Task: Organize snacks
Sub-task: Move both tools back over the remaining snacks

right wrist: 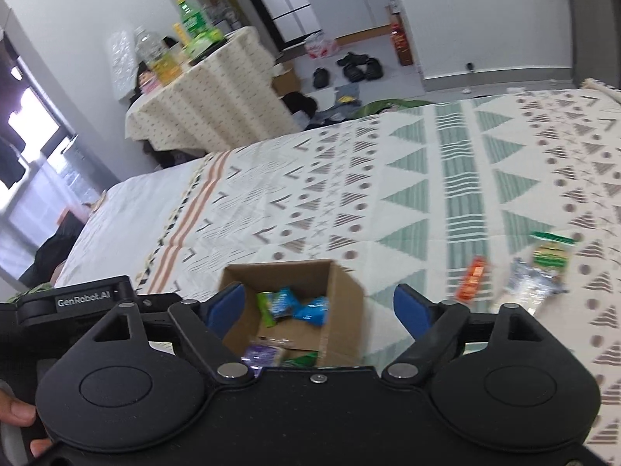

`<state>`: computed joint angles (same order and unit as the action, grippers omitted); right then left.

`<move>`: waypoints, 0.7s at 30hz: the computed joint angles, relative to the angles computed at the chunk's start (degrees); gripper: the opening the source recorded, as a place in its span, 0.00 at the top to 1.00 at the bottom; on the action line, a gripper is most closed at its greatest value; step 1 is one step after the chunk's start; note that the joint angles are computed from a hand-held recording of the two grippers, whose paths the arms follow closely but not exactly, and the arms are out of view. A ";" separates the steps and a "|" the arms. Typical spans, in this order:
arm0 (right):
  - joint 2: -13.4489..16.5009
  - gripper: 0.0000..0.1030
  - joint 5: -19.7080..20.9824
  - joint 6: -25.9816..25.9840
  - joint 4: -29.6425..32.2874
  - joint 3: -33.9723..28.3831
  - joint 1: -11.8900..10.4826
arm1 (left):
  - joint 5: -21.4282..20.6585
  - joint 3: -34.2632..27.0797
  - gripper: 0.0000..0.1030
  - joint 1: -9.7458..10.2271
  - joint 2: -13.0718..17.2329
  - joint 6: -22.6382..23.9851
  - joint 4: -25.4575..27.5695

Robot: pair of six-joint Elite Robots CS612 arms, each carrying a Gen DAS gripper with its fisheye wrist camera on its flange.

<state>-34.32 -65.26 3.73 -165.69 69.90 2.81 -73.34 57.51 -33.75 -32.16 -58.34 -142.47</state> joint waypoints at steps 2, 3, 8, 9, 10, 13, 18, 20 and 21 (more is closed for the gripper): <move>-0.37 0.13 -0.65 0.53 -1.18 0.93 -0.45 | -0.10 -0.75 0.06 -0.35 0.37 0.66 0.20; -0.53 0.11 -0.88 0.75 -1.85 1.37 -0.70 | -0.45 -1.01 0.06 -0.50 0.55 0.75 -0.03; -1.24 0.05 -1.91 2.25 -4.51 3.53 -1.95 | -1.70 -3.34 0.06 -1.30 1.85 1.86 0.51; -1.37 0.05 -2.02 2.50 -4.83 3.90 -2.22 | -1.88 -3.94 0.06 -1.49 2.17 1.91 0.74; -1.48 0.05 -2.23 2.72 -5.23 4.29 -2.47 | -2.16 -4.42 0.06 -1.65 2.46 2.05 0.78; -1.78 0.05 -2.72 3.58 -6.35 5.39 -3.26 | -3.09 -6.15 0.06 -2.10 3.53 3.26 0.79; -2.06 0.05 -3.30 4.79 -7.63 6.79 -4.53 | -3.51 -9.65 0.06 -2.95 5.59 4.74 1.96; -2.12 0.05 -3.53 5.29 -7.83 7.18 -5.01 | -3.65 -11.06 0.07 -3.23 6.45 5.18 2.43; -2.14 0.05 -3.44 5.49 -8.05 7.42 -5.26 | -3.73 -11.78 0.07 -3.35 6.88 5.35 2.75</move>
